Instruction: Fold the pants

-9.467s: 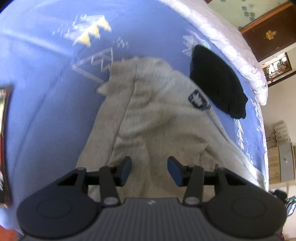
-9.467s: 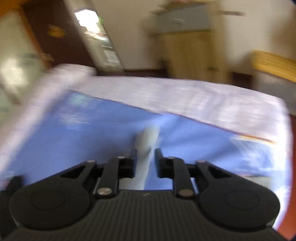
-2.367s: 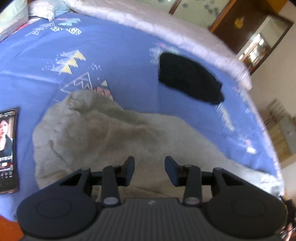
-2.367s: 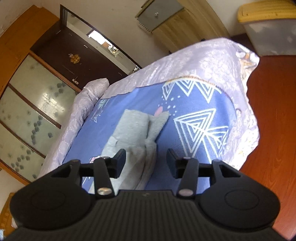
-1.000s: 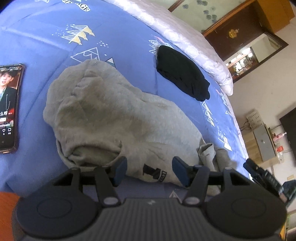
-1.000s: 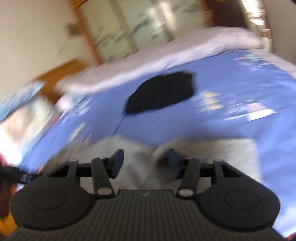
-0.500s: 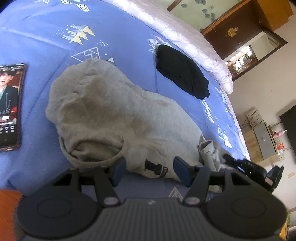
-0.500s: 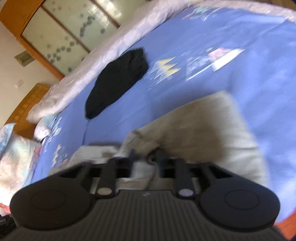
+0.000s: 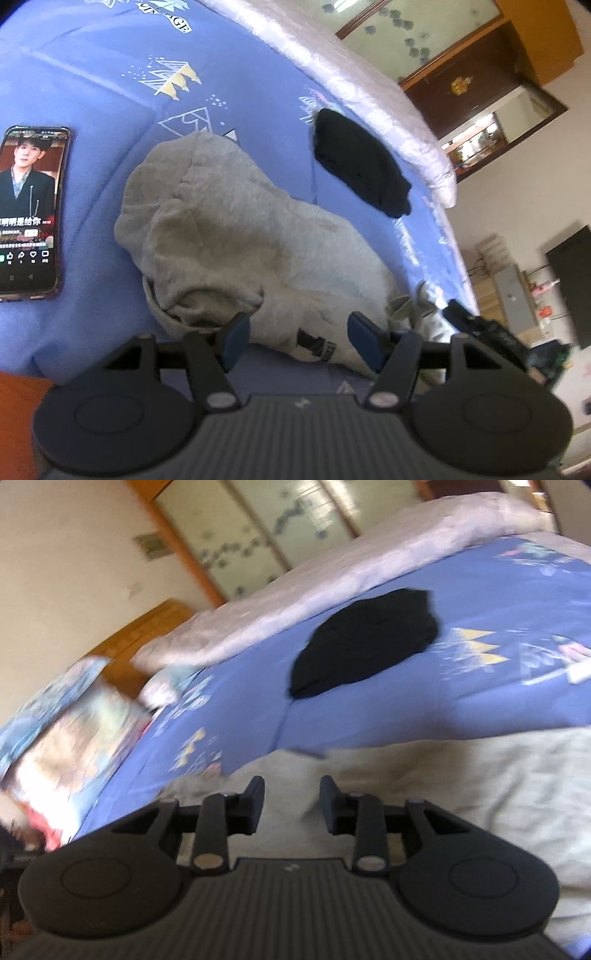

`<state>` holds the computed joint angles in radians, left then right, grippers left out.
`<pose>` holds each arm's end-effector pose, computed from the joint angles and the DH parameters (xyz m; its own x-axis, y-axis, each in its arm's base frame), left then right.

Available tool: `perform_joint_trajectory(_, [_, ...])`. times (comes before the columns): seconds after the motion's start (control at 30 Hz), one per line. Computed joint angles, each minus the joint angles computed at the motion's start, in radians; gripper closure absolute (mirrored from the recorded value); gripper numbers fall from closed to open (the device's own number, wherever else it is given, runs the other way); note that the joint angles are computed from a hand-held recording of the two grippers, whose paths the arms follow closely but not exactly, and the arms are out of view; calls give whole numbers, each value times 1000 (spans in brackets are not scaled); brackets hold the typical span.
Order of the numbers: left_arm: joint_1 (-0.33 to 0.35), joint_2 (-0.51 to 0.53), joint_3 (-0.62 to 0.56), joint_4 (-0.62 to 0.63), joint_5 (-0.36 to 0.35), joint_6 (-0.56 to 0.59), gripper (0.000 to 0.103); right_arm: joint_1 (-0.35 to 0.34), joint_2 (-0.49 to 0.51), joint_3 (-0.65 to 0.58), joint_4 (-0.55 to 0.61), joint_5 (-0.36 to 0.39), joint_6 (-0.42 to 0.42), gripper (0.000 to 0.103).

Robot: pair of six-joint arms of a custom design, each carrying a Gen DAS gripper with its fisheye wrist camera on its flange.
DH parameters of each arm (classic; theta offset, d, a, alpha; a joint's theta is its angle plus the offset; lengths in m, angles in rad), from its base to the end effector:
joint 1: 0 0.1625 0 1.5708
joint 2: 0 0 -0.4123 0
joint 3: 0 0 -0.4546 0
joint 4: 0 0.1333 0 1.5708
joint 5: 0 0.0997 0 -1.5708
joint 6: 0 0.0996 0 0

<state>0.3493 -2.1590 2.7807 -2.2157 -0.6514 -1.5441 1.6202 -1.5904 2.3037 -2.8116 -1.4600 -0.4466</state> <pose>-0.1545 -0.2824 0.1827 -0.9450 -0.3270 0.0020 -0.1997 0.5723 -0.7954 0.1674 -0.4640 0.2419 -0.8744 -0.4671 0.1312 -0.4660 0.7332 -0.4953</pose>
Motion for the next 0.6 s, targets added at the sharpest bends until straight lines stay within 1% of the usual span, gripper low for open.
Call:
perform_joint_trajectory(0.03, [-7,-6,4,-1,4,0,42,-1,35,-5,-39,-18,13,67])
perform_joint_trajectory(0.1, [-20,-15,4,20,12,-8,41,-1,89,-20,-57,-45,37,68])
perform_joint_trajectory(0.13, [-23,-12,0,35,12,-17,40,-4,116,-28,-42,-56,38,69])
perform_joint_trajectory(0.2, [-24,-8,-6,55,7,-35,40,-1,172,-48,31,-118,46,70])
perform_joint_trajectory(0.23, [-24,-5,-6,56,4,-38,40,-5,184,-36,20,-122,22,72])
perform_joint_trajectory(0.27, [-23,-2,-8,60,2,-43,40,2,181,-11,-32,-129,-39,72])
perform_joint_trajectory(0.3, [-22,1,-9,63,-2,-45,40,17,179,-7,-43,-150,-74,72])
perform_joint_trajectory(0.33, [-20,2,-10,63,-6,-44,40,28,174,-13,-28,-160,-83,72])
perform_joint_trajectory(0.4, [-19,3,-9,60,-12,-42,40,36,150,-16,-6,-154,-115,72])
perform_joint_trajectory(0.47, [-15,15,-6,36,-14,-34,39,34,106,23,-49,-123,-208,59])
perform_joint_trajectory(0.5, [-10,25,-6,18,-16,-25,38,29,100,40,-79,-126,-267,47])
perform_joint_trajectory(0.53, [-3,43,-9,-8,-22,-11,37,45,108,53,-115,-167,-333,46])
perform_joint_trajectory(0.6, [7,75,-15,-45,-33,9,37,69,169,51,-202,-265,-426,47])
